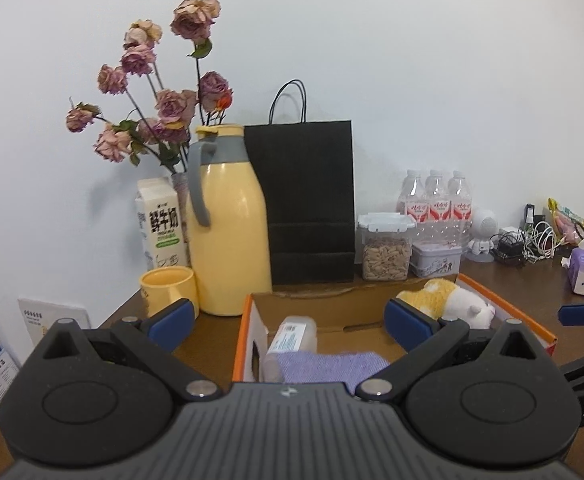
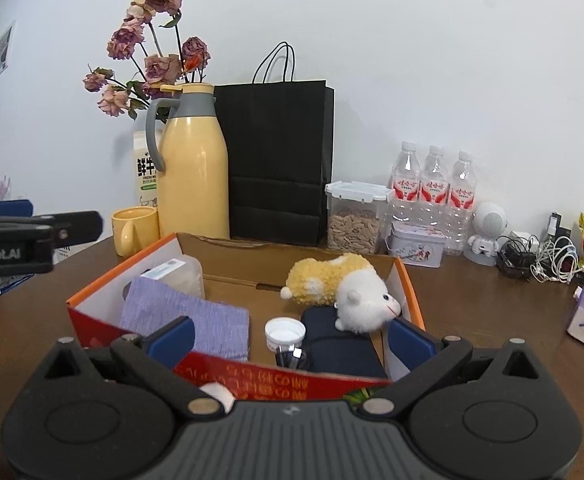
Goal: Organize objects
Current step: 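Move both tools back toward the plastic bag and caps beside the box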
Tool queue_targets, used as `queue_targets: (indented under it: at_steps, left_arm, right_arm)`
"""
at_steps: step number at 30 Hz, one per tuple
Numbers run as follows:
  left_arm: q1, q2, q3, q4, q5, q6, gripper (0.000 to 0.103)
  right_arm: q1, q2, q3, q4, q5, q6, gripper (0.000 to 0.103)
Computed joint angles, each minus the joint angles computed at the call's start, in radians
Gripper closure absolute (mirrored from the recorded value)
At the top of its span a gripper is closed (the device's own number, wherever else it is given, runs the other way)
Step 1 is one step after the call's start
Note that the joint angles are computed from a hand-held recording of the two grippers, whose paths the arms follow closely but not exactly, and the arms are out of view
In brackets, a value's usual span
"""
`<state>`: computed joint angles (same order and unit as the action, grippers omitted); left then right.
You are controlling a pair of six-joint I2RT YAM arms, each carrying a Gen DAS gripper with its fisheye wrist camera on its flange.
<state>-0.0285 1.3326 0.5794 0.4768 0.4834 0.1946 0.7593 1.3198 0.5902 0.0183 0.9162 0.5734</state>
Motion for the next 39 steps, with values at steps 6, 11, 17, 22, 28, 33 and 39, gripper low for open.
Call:
queue_targets:
  at_steps: [6,11,17,22,28,33,39]
  left_arm:
    - [0.056,-0.053,-0.048,-0.044,0.024,0.031,0.000]
    - [0.112,-0.099,-0.078,-0.081,0.070,0.056,0.000]
    - [0.176,-0.142,-0.108,-0.135,0.129,0.092,0.000]
    - [0.233,-0.159,-0.145,-0.169,0.180,0.129,0.000]
    - [0.304,-0.141,-0.185,-0.220,0.237,0.206,0.000]
    - [0.344,-0.124,-0.210,-0.255,0.242,0.272,0.000]
    - [0.314,-0.086,-0.209,-0.272,0.199,0.315,0.000]
  right_arm:
    - [0.046,-0.035,-0.027,-0.075,0.018,0.084,0.000]
    - [0.092,-0.049,-0.032,-0.163,0.041,0.169,0.000]
    - [0.167,-0.042,-0.021,-0.300,0.067,0.303,0.000]
    - [0.236,-0.031,-0.030,-0.406,0.065,0.441,0.000]
    - [0.292,-0.022,-0.069,-0.480,0.026,0.602,0.000]
    - [0.317,-0.002,-0.088,-0.508,-0.012,0.678,0.000]
    - [0.301,0.043,-0.094,-0.467,-0.056,0.672,0.000]
